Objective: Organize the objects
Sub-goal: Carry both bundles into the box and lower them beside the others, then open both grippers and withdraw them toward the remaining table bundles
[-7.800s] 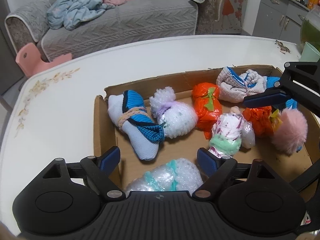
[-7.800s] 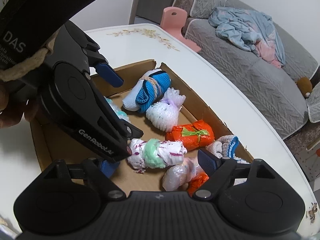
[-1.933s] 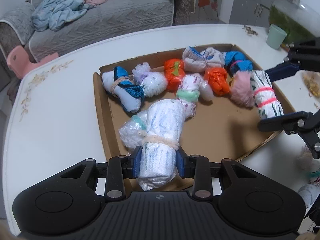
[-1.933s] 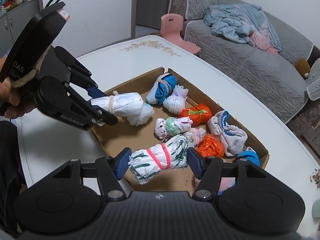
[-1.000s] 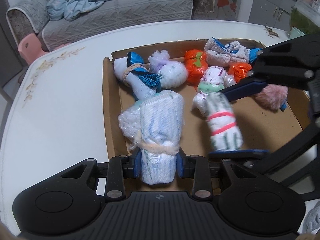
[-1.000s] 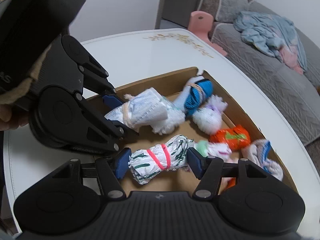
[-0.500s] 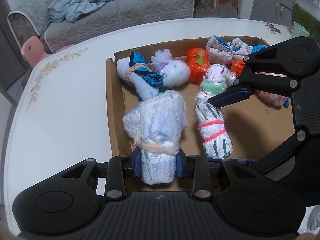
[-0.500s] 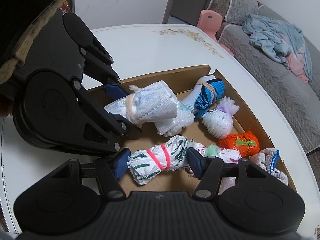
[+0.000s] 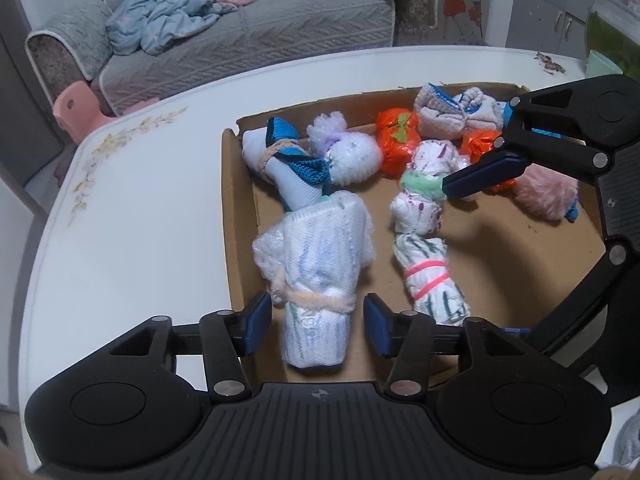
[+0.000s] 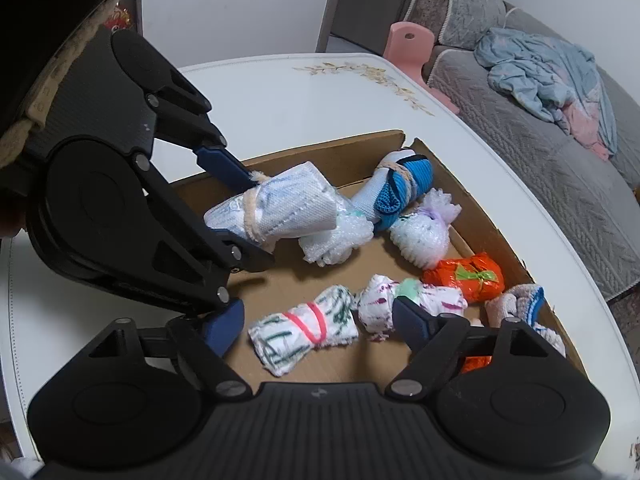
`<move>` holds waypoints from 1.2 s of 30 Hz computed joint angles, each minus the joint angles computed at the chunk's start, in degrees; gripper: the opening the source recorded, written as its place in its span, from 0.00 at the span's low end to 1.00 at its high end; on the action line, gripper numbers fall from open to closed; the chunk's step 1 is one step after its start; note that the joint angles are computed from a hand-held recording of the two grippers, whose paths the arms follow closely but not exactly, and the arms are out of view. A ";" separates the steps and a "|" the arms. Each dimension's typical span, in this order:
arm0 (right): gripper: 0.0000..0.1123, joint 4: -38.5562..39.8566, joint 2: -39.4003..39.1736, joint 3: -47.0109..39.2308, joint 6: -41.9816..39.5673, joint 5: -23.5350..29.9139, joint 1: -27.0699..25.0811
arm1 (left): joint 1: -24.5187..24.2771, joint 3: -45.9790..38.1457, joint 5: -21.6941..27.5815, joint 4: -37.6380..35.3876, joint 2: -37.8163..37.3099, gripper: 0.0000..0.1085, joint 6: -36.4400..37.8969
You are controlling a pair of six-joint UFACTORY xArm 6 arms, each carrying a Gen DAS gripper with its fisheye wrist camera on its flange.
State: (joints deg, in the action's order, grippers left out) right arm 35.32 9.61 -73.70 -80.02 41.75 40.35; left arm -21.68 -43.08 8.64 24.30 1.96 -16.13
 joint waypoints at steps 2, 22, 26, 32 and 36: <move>0.71 0.30 -0.33 0.05 -0.11 0.08 -0.20 | -0.02 0.21 0.04 0.63 -0.51 0.56 -0.58; 0.91 -3.02 -5.79 2.34 16.48 -0.83 -5.35 | -0.20 2.79 0.25 -10.83 -7.69 0.90 -3.54; 0.91 -3.66 -8.17 4.27 19.05 -1.41 -6.88 | 0.41 4.89 0.01 -12.19 -10.72 0.94 -5.61; 0.91 -5.14 -14.81 10.12 25.19 -3.46 -10.06 | -1.04 11.87 -0.93 -17.56 -19.03 0.94 -3.38; 0.91 -6.54 -23.08 18.26 28.67 -5.59 -13.36 | -3.76 18.80 -0.28 -22.37 -27.44 0.94 0.77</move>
